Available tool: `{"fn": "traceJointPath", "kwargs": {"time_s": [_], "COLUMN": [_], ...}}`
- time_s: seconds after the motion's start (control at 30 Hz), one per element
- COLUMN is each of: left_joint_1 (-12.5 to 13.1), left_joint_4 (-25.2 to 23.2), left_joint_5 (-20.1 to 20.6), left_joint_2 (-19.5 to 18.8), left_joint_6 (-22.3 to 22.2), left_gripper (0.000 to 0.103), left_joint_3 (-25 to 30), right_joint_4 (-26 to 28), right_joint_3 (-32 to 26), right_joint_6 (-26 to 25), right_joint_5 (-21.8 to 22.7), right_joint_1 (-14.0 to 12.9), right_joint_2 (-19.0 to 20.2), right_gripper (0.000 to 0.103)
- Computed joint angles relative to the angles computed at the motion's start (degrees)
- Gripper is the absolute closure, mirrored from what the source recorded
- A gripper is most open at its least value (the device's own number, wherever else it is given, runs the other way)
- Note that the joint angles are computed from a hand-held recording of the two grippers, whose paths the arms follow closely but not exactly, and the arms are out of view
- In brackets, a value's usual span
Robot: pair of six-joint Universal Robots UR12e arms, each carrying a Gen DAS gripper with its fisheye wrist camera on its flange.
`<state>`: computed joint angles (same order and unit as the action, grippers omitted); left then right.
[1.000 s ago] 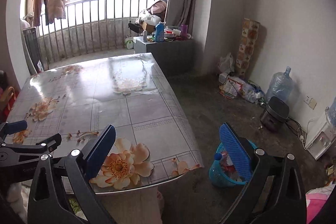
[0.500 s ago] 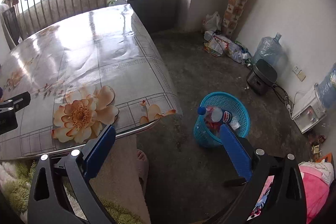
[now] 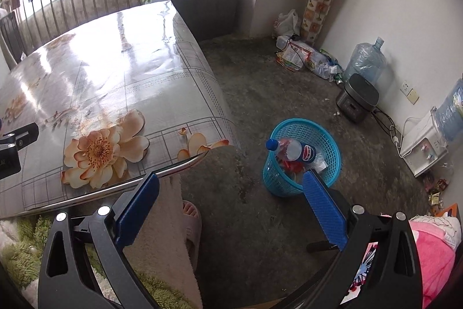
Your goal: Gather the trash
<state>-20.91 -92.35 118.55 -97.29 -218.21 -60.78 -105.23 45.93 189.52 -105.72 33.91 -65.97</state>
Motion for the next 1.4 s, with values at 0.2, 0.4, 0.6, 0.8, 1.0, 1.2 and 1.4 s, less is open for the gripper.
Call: {"fn": "traceJointPath", "kwargs": {"time_s": [0.2, 0.4, 0.6, 0.8, 1.0, 1.2, 1.4], "left_joint_1": [-0.2, -0.3, -0.3, -0.3, -0.3, -0.3, -0.2], "left_joint_4": [0.4, 0.6, 0.6, 0.5, 0.6, 0.7, 0.7], "left_joint_5": [0.0, -0.1, -0.2, -0.2, -0.4, -0.6, -0.6], "left_joint_2": [0.0, 0.0, -0.1, -0.1, 0.0, 0.0, 0.1], "left_joint_6": [0.7, 1.3, 1.4, 1.4, 1.5, 1.5, 1.5], "left_gripper": [0.009, 0.009, 0.009, 0.009, 0.009, 0.009, 0.009], "left_joint_3": [0.0, 0.0, 0.0, 0.1, 0.0, -0.1, -0.1], "right_joint_4": [0.1, 0.1, 0.1, 0.1, 0.0, 0.3, 0.3], "right_joint_3": [0.2, 0.3, 0.4, 0.4, 0.4, 0.1, 0.1], "right_joint_6": [0.6, 1.0, 1.0, 1.0, 1.0, 1.0, 1.0], "right_joint_5": [-0.1, 0.0, 0.0, 0.0, -0.1, -0.2, -0.2], "right_joint_1": [-0.2, -0.3, -0.3, -0.3, -0.3, -0.3, -0.3], "right_joint_2": [-0.2, -0.3, -0.4, -0.4, -0.4, -0.4, -0.4], "right_gripper": [0.007, 0.007, 0.007, 0.007, 0.007, 0.007, 0.007]}}
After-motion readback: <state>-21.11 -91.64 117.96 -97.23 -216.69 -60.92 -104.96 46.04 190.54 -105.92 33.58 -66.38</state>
